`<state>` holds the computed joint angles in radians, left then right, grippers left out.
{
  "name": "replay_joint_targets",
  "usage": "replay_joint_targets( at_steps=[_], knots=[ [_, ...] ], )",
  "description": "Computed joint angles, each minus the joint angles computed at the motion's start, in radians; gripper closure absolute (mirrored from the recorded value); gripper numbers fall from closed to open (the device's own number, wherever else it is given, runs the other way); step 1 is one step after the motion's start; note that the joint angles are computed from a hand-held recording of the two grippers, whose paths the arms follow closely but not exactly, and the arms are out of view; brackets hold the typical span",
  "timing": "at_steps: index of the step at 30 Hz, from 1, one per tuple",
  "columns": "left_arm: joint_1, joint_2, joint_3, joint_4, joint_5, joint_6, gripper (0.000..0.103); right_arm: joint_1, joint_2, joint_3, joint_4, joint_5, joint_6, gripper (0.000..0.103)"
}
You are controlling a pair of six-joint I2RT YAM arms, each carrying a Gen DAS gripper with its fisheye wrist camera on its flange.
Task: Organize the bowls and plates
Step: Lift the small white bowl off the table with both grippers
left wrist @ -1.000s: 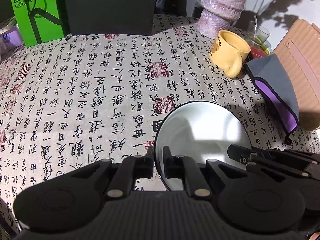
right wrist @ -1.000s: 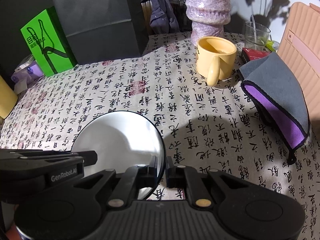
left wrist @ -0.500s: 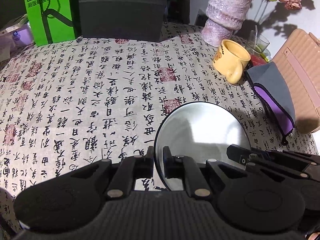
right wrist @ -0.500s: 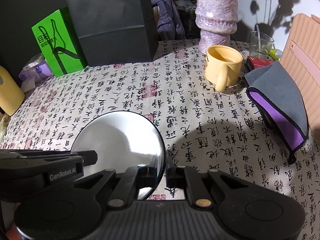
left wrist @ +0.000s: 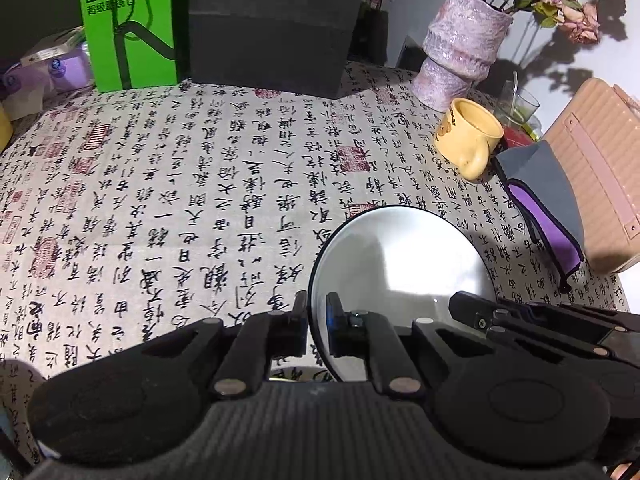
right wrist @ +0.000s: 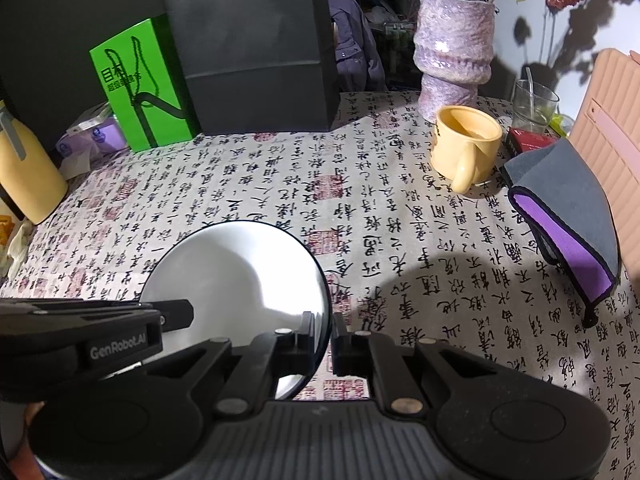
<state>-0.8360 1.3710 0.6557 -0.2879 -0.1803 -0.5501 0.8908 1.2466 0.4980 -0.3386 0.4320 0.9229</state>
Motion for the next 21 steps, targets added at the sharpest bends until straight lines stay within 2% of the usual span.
replay_joint_targets(
  at_steps=[21],
  knots=[
    [0.091,-0.304,-0.144,-0.11,0.006,0.019,0.094,0.217,0.103,0.153,-0.095,0.108,0.127,0.095]
  ],
)
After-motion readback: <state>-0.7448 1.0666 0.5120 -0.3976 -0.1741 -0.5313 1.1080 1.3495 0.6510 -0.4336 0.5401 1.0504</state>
